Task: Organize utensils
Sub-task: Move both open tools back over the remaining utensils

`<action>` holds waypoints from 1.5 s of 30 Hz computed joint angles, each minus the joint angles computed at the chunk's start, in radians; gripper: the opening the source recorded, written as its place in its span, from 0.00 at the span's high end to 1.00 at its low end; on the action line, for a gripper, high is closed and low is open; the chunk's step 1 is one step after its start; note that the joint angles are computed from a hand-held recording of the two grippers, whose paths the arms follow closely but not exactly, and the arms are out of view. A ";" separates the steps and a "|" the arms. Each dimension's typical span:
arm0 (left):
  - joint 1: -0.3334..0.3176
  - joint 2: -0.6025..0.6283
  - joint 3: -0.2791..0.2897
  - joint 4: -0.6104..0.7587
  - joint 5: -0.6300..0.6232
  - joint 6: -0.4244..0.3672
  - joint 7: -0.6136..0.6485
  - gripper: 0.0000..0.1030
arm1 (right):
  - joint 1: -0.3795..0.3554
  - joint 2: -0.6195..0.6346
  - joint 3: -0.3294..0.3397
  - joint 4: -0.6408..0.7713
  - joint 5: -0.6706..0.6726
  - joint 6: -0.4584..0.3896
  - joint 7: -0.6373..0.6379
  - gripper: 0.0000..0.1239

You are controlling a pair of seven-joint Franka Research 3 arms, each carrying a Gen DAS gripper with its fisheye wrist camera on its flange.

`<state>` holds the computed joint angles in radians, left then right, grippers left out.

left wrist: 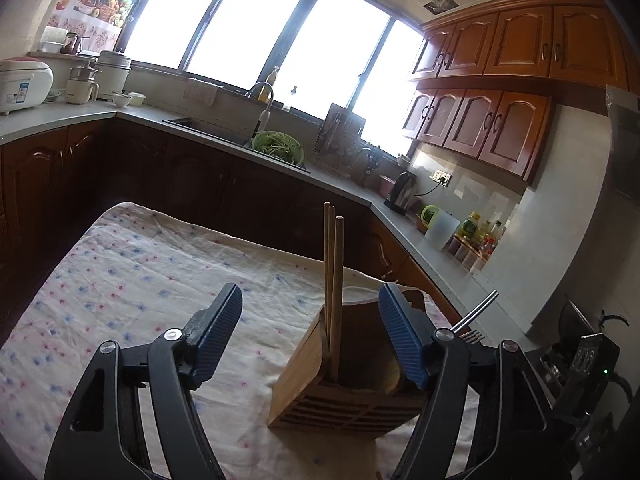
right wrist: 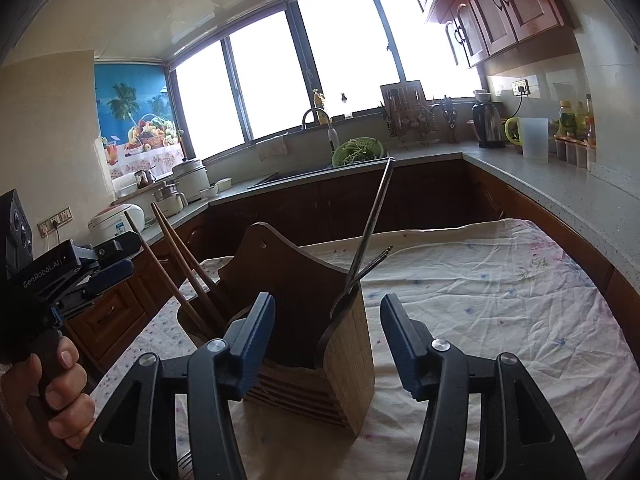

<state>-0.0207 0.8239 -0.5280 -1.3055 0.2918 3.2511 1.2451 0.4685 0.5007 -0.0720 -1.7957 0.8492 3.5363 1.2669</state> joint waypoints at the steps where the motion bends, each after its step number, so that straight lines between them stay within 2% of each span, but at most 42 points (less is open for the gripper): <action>1: -0.016 -0.020 0.035 -0.019 -0.009 0.008 -0.016 0.22 | 0.001 -0.006 0.000 -0.009 0.006 0.006 0.002 0.48; 3: -0.045 -0.058 0.095 -0.054 -0.019 0.011 -0.049 0.19 | -0.007 -0.020 0.013 -0.032 0.008 0.022 0.010 0.44; 5: -0.014 -0.071 0.066 -0.091 -0.009 0.021 -0.054 0.17 | -0.014 -0.036 0.025 -0.056 0.013 0.032 0.016 0.37; 9: 0.011 -0.116 0.062 -0.166 0.003 0.028 -0.079 0.16 | -0.039 -0.070 0.062 -0.112 -0.007 0.061 0.047 0.33; 14: 0.020 -0.181 0.086 -0.260 0.017 0.050 -0.125 0.15 | -0.059 -0.122 0.094 -0.184 -0.029 0.081 0.080 0.28; 17: 0.036 -0.216 0.085 -0.317 0.036 0.060 -0.144 0.15 | -0.088 -0.158 0.127 -0.244 -0.083 0.104 0.142 0.27; 18: 0.030 -0.231 0.096 -0.335 0.038 0.056 -0.154 0.15 | -0.082 -0.169 0.124 -0.258 -0.077 0.109 0.141 0.27; 21: 0.052 -0.266 0.085 -0.392 0.053 0.063 -0.169 0.15 | -0.077 -0.203 0.132 -0.305 -0.080 0.126 0.156 0.26; 23: 0.034 -0.302 0.115 -0.434 0.057 0.071 -0.182 0.15 | -0.076 -0.228 0.137 -0.336 -0.082 0.132 0.166 0.26; 35: 0.202 -0.420 -0.041 -0.636 0.179 0.085 -0.241 0.15 | -0.053 -0.371 0.174 -0.521 -0.033 0.182 0.200 0.26; 45: 0.304 -0.450 -0.150 -0.736 0.236 0.057 -0.224 0.15 | -0.023 -0.455 0.210 -0.643 0.090 0.209 0.184 0.26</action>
